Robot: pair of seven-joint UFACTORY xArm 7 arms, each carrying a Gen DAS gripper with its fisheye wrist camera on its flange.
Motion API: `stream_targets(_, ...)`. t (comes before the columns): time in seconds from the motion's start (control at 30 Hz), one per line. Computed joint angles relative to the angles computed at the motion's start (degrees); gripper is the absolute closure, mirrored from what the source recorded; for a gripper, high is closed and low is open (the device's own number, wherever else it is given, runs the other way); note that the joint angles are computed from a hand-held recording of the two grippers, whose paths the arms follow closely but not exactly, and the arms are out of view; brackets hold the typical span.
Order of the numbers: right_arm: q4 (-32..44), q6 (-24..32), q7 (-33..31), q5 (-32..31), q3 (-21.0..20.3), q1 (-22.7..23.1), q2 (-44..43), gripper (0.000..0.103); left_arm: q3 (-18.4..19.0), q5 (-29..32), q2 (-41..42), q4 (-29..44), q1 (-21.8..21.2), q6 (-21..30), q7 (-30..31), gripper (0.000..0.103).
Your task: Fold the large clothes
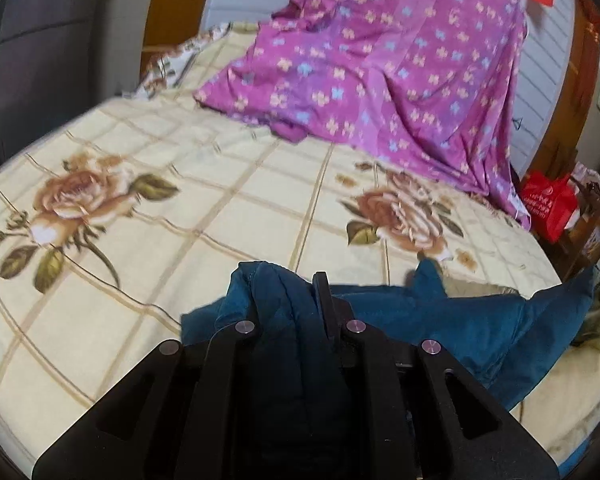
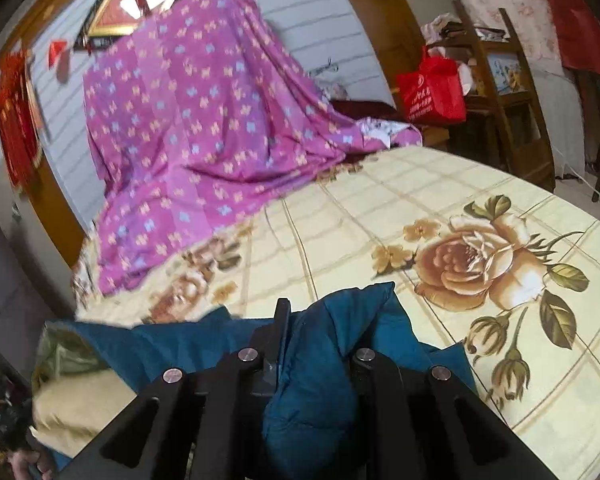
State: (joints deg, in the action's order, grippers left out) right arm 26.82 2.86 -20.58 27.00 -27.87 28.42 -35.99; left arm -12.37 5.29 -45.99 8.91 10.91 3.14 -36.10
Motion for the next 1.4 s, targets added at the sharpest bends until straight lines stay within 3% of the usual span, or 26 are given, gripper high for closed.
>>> stream_targets(0.17,2.78,5.47,-1.51,3.07,-2.98,1.45,4.99,0.085,6.22,-1.96,4.79,1.44,-5.13,1.37,3.04,0.089)
stream_targets(0.3,3.40,7.85,-2.25,6.03,-1.33,-0.40,5.66,0.078,13.52,-5.57,3.92,1.71,-11.06,3.76,7.04,0.084)
stream_targets(0.37,3.40,9.53,-2.65,8.34,-1.13,-0.97,4.42,0.061,20.02,-9.03,2.27,1.22,-16.03,3.83,10.76,0.073)
stream_targets(0.4,3.22,10.16,-3.32,10.35,-1.90,-0.43,3.17,0.059,24.35,-11.30,0.75,0.70,-19.20,3.47,12.93,0.069)
stream_targets(0.47,3.14,11.60,-3.26,12.84,-1.53,-1.34,1.71,0.045,28.75,-14.38,-1.87,0.20,-22.48,3.17,15.51,0.048)
stream_targets(0.5,3.09,12.50,-2.63,13.75,-0.83,-2.45,1.08,0.039,29.45,-15.66,-3.93,-0.34,-22.81,3.09,16.34,0.043)
stream_targets(0.53,3.03,13.29,-2.13,14.67,-0.11,-3.46,0.37,0.030,27.76,-16.04,-5.54,-0.68,-21.22,3.55,15.90,0.034)
stream_targets(0.57,2.68,13.68,-2.24,16.23,0.00,-3.92,-1.14,0.028,25.21,-16.34,-7.19,-1.04,-18.84,3.96,15.18,0.030)
stream_targets(0.73,0.92,12.99,-2.47,16.64,4.18,-8.60,-7.21,0.027,20.91,-17.20,-15.15,-2.94,-13.87,4.31,14.92,0.029)
stream_targets(0.87,-0.62,14.27,-2.17,9.37,9.33,-12.49,-11.18,0.027,16.74,-16.17,-19.31,-4.38,-12.43,4.26,13.79,0.029)
stream_targets(1.0,-2.13,15.39,-5.13,3.06,12.26,-11.72,-13.45,0.027,9.43,-12.92,-20.39,-4.25,-10.62,3.30,11.44,0.029)
stream_targets(1.07,-2.20,16.26,-5.06,1.24,12.75,-11.41,-12.43,0.027,7.46,-11.07,-20.43,-3.90,-10.70,3.38,10.79,0.029)
stream_targets(1.17,-1.55,18.19,-3.86,0.54,12.34,-11.69,-9.68,0.027,5.12,-8.45,-15.48,-1.93,-10.84,2.87,10.16,0.029)
stream_targets(1.23,-0.77,18.16,-3.08,0.95,12.18,-11.85,-7.33,0.027,5.64,-7.22,-8.50,1.20,-12.00,2.88,10.92,0.029)
stream_targets(1.33,3.66,19.36,0.50,-1.21,15.45,-14.82,0.05,0.027,3.98,-5.15,1.53,6.32,-10.37,4.66,10.83,0.029)
stream_targets(1.4,8.05,23.00,1.96,-2.25,16.27,-16.11,5.81,0.026,2.09,-3.53,6.61,8.53,-7.36,6.73,9.59,0.029)
